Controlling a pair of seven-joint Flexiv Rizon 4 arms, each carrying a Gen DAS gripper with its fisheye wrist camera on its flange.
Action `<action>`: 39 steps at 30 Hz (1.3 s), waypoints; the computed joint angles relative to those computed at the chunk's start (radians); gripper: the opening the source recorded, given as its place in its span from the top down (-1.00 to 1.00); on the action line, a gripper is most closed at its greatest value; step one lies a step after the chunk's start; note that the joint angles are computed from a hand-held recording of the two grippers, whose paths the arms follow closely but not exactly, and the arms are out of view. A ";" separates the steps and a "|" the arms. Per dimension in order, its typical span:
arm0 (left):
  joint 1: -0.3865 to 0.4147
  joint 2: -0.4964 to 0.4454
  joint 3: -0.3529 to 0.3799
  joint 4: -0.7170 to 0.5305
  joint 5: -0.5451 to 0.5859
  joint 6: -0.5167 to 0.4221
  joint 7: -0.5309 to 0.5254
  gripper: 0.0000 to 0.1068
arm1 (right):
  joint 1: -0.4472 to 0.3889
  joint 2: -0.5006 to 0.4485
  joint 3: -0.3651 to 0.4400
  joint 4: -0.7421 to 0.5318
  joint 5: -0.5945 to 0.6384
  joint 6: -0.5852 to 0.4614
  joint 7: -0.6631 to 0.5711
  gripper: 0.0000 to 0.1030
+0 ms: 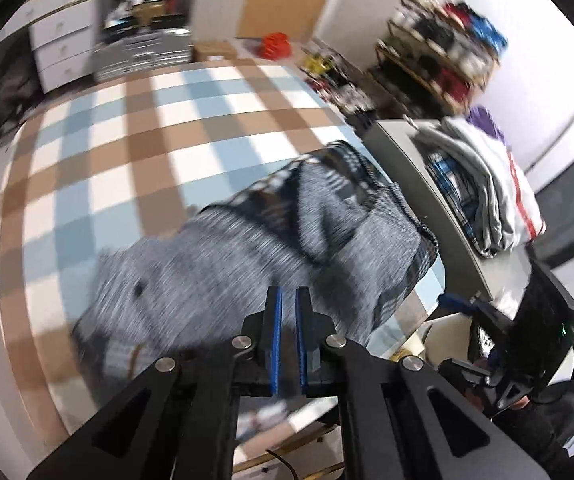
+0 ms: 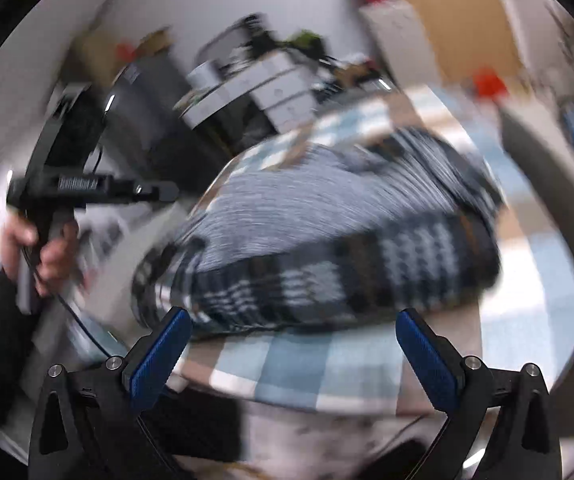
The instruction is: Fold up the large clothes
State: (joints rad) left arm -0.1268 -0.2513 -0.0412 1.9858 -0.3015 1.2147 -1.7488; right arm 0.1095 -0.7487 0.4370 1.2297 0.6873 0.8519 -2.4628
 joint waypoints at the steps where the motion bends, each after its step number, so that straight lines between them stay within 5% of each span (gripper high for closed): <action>1: -0.019 0.014 0.028 0.019 0.042 -0.003 -0.051 0.71 | 0.024 0.020 -0.003 0.029 -0.024 0.054 -0.063 -1.00; 4: -0.051 0.027 0.068 0.064 0.142 0.024 -0.180 0.15 | 0.119 0.058 -0.019 0.114 -0.119 0.301 -0.222 -1.00; 6: -0.057 0.014 0.084 0.054 0.190 -0.012 -0.247 0.10 | 0.182 0.054 -0.048 0.129 -0.223 0.388 -0.249 -1.00; 9: 0.022 -0.013 -0.031 0.116 -0.029 0.046 -0.126 0.08 | 0.207 0.021 -0.049 0.055 -0.355 0.269 -0.233 -1.00; 13: 0.024 -0.056 -0.048 0.099 -0.088 0.070 -0.101 -0.01 | 0.260 -0.042 -0.095 -0.079 -0.487 0.121 -0.105 -1.00; 14: 0.029 -0.064 -0.057 0.096 -0.103 0.084 -0.083 0.01 | 0.269 -0.059 -0.104 -0.110 -0.508 0.089 -0.078 -1.00; 15: 0.019 -0.065 -0.044 0.091 -0.091 0.078 -0.091 0.32 | 0.273 -0.061 -0.109 -0.114 -0.518 0.082 -0.061 -1.00; 16: -0.007 -0.072 0.000 0.064 -0.030 0.038 -0.133 0.94 | 0.279 -0.070 -0.115 -0.128 -0.529 0.073 -0.042 -1.00; 22: 0.010 -0.043 -0.004 0.124 -0.045 0.075 -0.122 0.94 | 0.243 -0.069 -0.067 -0.123 -0.513 0.039 -0.063 -0.98; 26: -0.010 -0.011 0.019 0.178 0.000 0.125 -0.158 0.97 | 0.164 -0.070 0.038 -0.190 -0.367 -0.139 -0.127 -1.00; 29: -0.068 -0.003 0.113 0.149 0.168 0.097 -0.289 1.00 | 0.186 -0.054 0.009 -0.179 -0.328 -0.142 -0.143 -1.00; 32: -0.023 0.018 0.069 0.201 0.129 0.143 -0.264 1.00 | 0.248 -0.061 -0.059 -0.167 -0.366 -0.102 -0.107 -1.00; 39: -0.038 0.058 0.094 0.243 0.210 0.210 -0.333 1.00 | 0.246 -0.157 -0.037 -0.374 -0.280 -0.479 0.021 -1.00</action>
